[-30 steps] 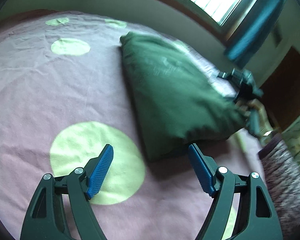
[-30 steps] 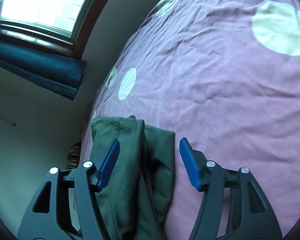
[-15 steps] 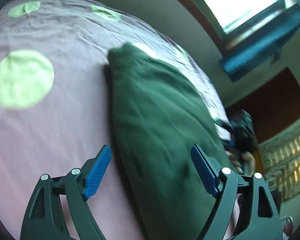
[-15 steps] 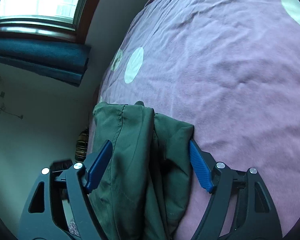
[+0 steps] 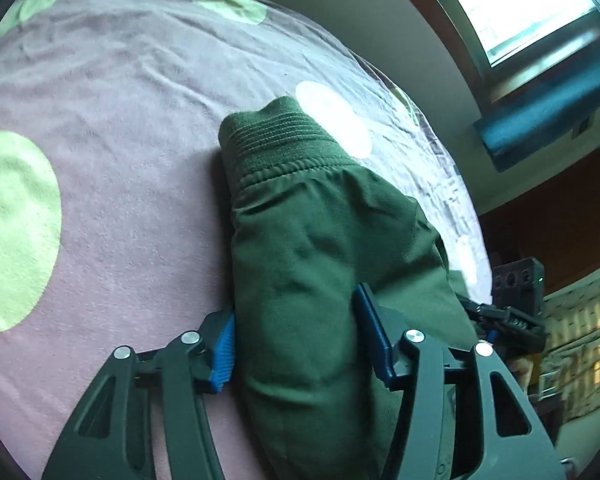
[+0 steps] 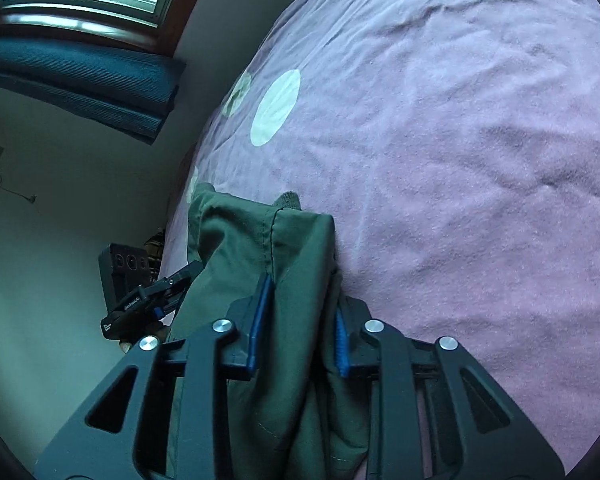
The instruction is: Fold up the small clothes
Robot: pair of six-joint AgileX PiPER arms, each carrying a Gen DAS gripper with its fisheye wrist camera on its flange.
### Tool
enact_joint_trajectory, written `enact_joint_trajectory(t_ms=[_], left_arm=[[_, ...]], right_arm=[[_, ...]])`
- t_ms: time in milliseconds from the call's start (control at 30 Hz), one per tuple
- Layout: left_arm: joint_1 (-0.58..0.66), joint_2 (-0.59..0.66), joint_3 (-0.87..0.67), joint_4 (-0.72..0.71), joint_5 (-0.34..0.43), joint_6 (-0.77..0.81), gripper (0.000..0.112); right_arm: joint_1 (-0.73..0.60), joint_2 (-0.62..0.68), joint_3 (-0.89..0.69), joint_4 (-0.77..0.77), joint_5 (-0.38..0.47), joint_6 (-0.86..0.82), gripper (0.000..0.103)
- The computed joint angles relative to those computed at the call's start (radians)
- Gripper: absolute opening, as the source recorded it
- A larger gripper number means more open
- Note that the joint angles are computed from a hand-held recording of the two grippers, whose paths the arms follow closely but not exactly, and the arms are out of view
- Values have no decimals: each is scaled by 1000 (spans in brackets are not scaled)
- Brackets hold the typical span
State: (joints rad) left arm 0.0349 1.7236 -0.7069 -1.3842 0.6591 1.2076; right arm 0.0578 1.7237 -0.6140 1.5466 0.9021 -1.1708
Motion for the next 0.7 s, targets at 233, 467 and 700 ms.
enact_joint_trajectory(t_ms=[233,467,700], left_arm=[[-15,6,-2,-8,-25,10,52],[-3,-92,52,47,-8,-16,77],[93,-339,271,135,146,-35,81]], right_arm=[[-34,38,21,50,50,-62,23],[-146,-15,106,18,156,-64,47],[-320,-240,292,-189,239,-10,69]])
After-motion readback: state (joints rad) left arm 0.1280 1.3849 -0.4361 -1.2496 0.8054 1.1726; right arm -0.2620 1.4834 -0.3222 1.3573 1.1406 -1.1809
